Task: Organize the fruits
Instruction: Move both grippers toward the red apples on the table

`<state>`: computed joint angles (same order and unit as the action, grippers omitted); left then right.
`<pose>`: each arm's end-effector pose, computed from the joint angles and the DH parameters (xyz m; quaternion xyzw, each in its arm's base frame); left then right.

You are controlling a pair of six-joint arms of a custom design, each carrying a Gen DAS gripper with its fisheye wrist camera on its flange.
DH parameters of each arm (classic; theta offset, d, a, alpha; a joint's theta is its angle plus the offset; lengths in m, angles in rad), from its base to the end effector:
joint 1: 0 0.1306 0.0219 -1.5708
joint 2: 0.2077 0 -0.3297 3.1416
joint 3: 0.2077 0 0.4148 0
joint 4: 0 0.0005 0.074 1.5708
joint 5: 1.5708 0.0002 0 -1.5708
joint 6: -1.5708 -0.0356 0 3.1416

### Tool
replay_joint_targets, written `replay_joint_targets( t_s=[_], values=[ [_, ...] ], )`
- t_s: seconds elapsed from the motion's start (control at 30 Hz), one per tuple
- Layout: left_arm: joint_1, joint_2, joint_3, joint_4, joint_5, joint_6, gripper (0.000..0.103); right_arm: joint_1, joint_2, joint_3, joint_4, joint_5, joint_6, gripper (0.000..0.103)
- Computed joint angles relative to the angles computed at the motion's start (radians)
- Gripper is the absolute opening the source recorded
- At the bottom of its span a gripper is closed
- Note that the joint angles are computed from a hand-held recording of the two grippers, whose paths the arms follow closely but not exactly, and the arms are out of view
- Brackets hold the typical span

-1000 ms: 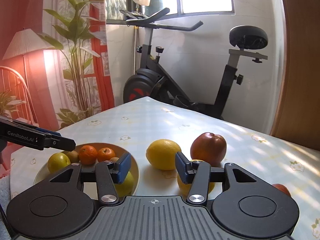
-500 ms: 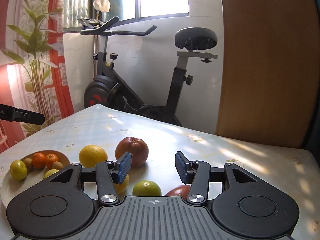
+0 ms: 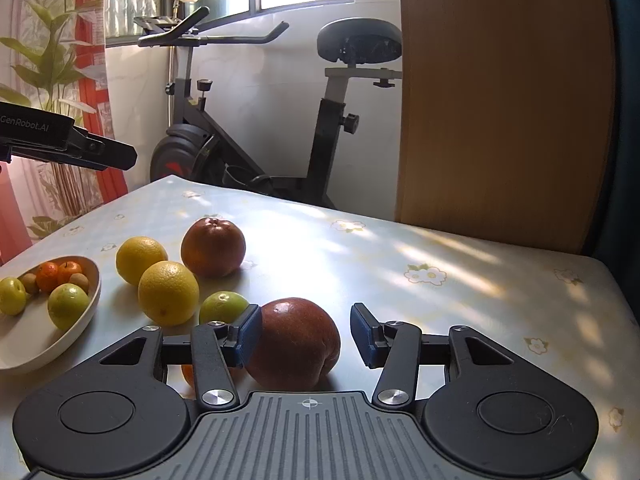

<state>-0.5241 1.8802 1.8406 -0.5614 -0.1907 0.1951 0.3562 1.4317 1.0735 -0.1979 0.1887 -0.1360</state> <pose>0.5997 -0.3395 0.3390 0.1005 0.8761 -0.0844 0.4640 0.4949 0.1765 0.2564 -0.0501 0.8699 0.0380 0.4892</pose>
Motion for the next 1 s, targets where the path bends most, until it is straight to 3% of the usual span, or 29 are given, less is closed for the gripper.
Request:
replay_joint_targets(
  t_s=[0.27, 0.53, 0.7, 1.0],
  values=[
    [-0.008, 0.030, 0.016, -0.035, 0.029, 0.012, 0.066, -0.001, 0.002, -0.011, -0.014, -0.035, 0.015, 0.054],
    [0.001, 0.036, 0.022, -0.066, 0.034, 0.032, 0.066, 0.007, 0.010, -0.007, 0.015, -0.019, 0.024, 0.055],
    [0.001, 0.059, 0.059, -0.085, 0.078, 0.025, 0.058, 0.009, 0.040, 0.026, -0.016, -0.028, 0.043, 0.054],
    [-0.012, 0.096, 0.100, -0.100, 0.154, 0.005, 0.052, -0.007, -0.046, -0.082, 0.047, -0.061, -0.004, 0.043]
  ],
)
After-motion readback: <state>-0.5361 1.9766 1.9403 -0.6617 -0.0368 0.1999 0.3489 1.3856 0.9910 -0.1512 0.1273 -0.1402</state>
